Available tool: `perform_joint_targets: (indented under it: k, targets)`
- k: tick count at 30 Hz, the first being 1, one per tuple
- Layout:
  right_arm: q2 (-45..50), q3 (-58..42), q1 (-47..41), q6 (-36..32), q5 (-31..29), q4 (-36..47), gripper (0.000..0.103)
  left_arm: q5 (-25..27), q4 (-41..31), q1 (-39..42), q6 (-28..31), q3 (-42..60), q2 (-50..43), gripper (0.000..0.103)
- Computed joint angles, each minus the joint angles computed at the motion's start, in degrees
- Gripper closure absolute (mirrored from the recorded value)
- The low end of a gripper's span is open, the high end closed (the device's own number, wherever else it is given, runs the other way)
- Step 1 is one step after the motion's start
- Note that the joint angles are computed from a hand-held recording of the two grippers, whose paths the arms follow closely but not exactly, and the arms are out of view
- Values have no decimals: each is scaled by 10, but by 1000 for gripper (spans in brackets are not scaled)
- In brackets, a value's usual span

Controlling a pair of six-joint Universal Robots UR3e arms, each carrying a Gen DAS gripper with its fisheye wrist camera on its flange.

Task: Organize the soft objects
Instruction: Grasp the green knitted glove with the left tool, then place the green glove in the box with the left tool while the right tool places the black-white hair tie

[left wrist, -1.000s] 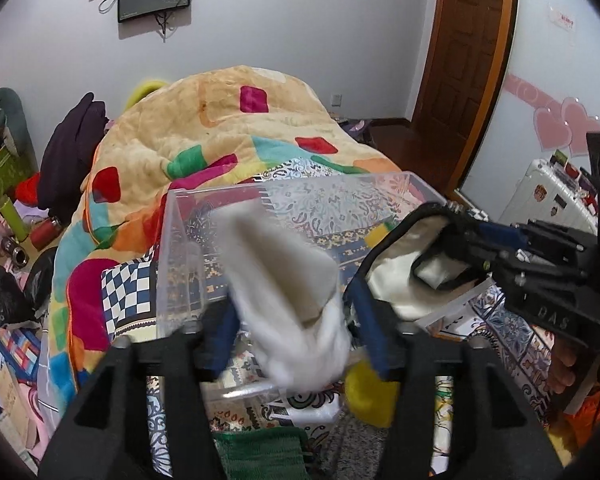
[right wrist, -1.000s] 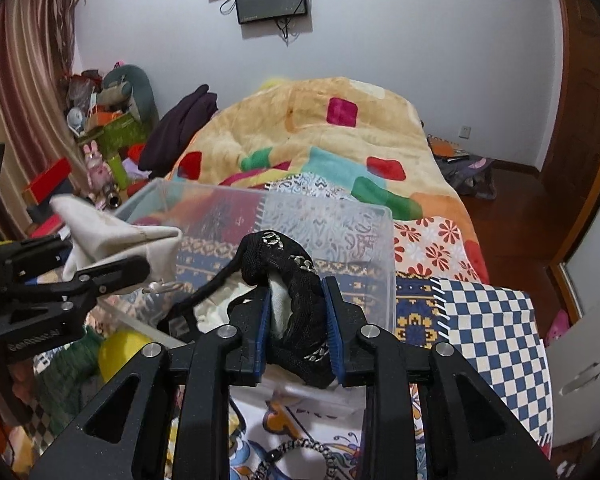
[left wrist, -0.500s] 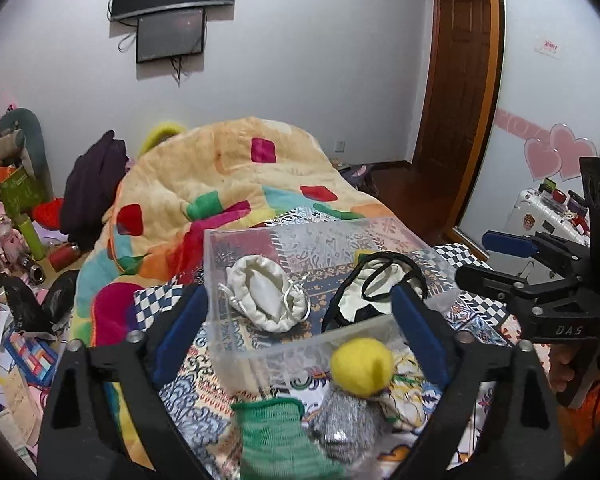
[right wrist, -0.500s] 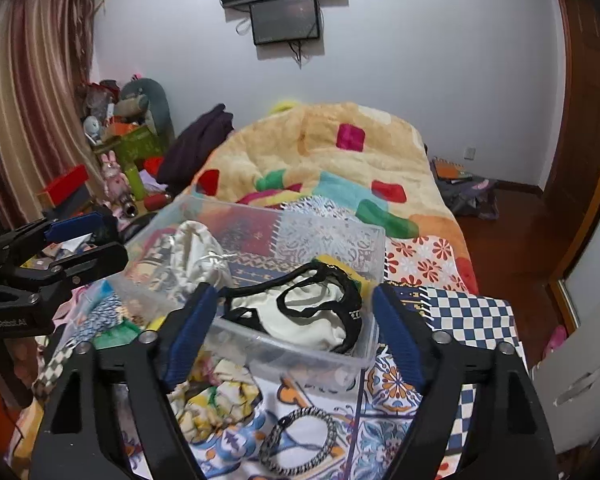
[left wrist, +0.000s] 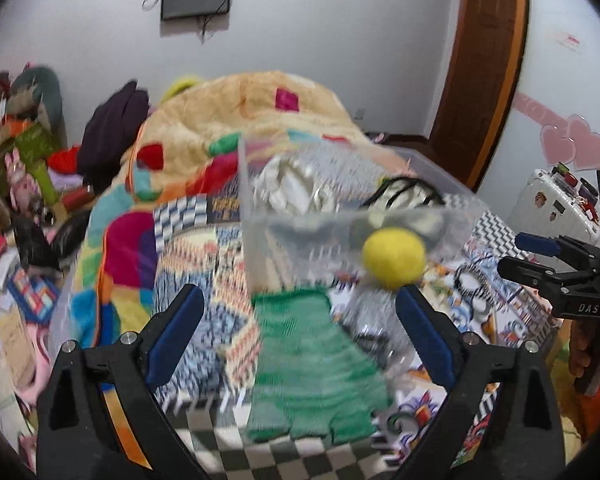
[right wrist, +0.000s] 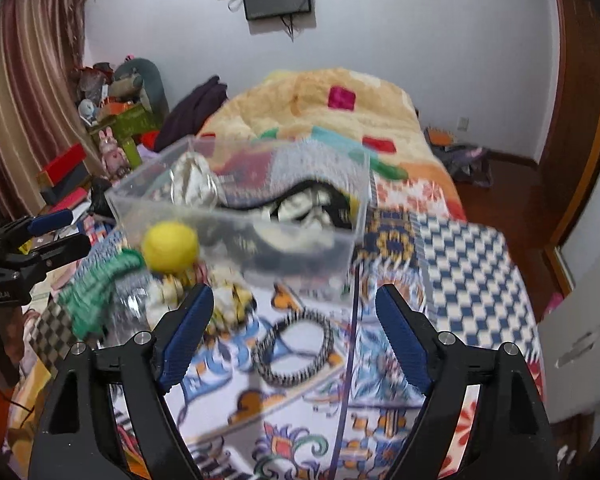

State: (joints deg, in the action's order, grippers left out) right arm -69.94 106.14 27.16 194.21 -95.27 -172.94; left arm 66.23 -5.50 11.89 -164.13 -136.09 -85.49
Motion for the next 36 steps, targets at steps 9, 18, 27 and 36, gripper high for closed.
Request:
perform_joint_targets:
  k: [9, 18, 27, 36]
  targets:
    - [31, 23, 5, 9, 10, 8, 22, -4, 47, 22, 3, -61, -22, 11]
    - [49, 11, 18, -2, -6, 23, 70, -3, 68, 13, 22, -72, -29, 56]
    - [36, 30, 8, 5, -3, -8, 94, -26, 76, 51, 38, -107, 30, 83]
    - [-3, 40, 6, -1, -5, -31, 94, -61, 47, 75, 36, -103, 102, 88]
